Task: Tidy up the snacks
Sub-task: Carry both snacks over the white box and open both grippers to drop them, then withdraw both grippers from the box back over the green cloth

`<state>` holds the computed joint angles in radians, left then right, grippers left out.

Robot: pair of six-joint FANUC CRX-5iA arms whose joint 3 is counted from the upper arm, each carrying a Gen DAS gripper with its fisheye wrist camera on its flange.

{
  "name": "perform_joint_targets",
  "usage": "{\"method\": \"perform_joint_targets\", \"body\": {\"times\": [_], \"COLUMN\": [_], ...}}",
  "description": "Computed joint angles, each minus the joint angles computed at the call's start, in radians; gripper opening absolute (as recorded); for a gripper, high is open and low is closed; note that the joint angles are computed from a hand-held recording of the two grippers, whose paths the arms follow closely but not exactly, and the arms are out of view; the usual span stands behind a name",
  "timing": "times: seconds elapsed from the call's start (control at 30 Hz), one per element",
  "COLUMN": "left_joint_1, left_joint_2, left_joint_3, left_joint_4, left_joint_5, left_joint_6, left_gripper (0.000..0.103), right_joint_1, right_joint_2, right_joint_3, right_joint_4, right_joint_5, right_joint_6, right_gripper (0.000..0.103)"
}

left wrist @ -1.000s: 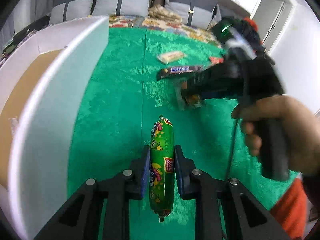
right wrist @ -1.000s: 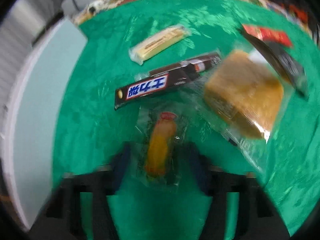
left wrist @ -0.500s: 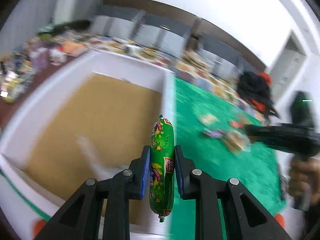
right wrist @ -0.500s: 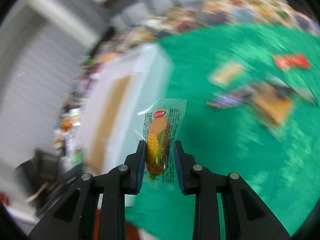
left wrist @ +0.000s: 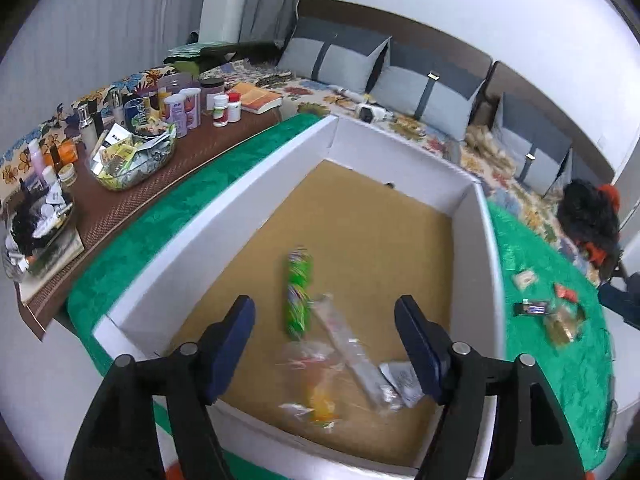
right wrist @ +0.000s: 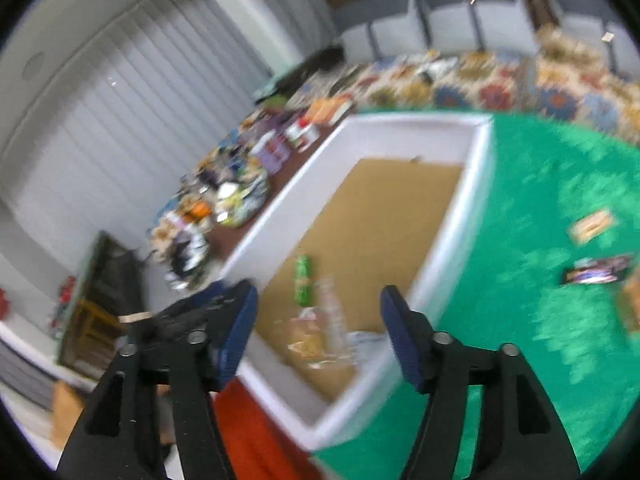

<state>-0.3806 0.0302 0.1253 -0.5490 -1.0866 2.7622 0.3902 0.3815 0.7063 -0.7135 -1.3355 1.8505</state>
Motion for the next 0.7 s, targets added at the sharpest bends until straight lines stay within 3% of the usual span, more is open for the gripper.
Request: {"method": "perform_joint_targets", "body": {"times": [0.1, 0.17, 0.3, 0.37, 0.53, 0.7], "left_joint_1": [-0.061, -0.091, -0.151, -0.163, -0.193, -0.197], "left_joint_2": [0.026, 0.059, 0.173, 0.255, 0.531, 0.761], "left_joint_3": [0.035, 0.067, 0.174, 0.234, 0.500, 0.775], "left_joint_4": [-0.005, 0.022, 0.110, 0.206, 0.345, 0.357], "left_joint_5": [0.037, 0.093, 0.191, 0.245, 0.164, 0.028], "left_joint_6": [0.004, -0.034, -0.164, -0.280, -0.477, -0.498], "left_gripper": [0.072, 0.074, 0.081, 0.086, 0.087, 0.086], "right_joint_1": [-0.041, -0.046, -0.102, -0.156, -0.250, -0.302], "right_joint_2": [-0.070, -0.103, -0.144, -0.162, -0.162, -0.125], "right_joint_3": [-0.173, -0.313, -0.578, -0.673, -0.745, -0.722], "right_joint_4": [0.076, 0.207, 0.466, 0.546, 0.641, 0.652], "right_joint_5": [0.160, 0.296, 0.517, 0.603, 0.705, 0.734], "right_joint_6": [0.090, 0.097, -0.006, -0.067, -0.173, -0.207], "right_gripper": [0.075, 0.075, 0.075, 0.075, 0.075, 0.075]}}
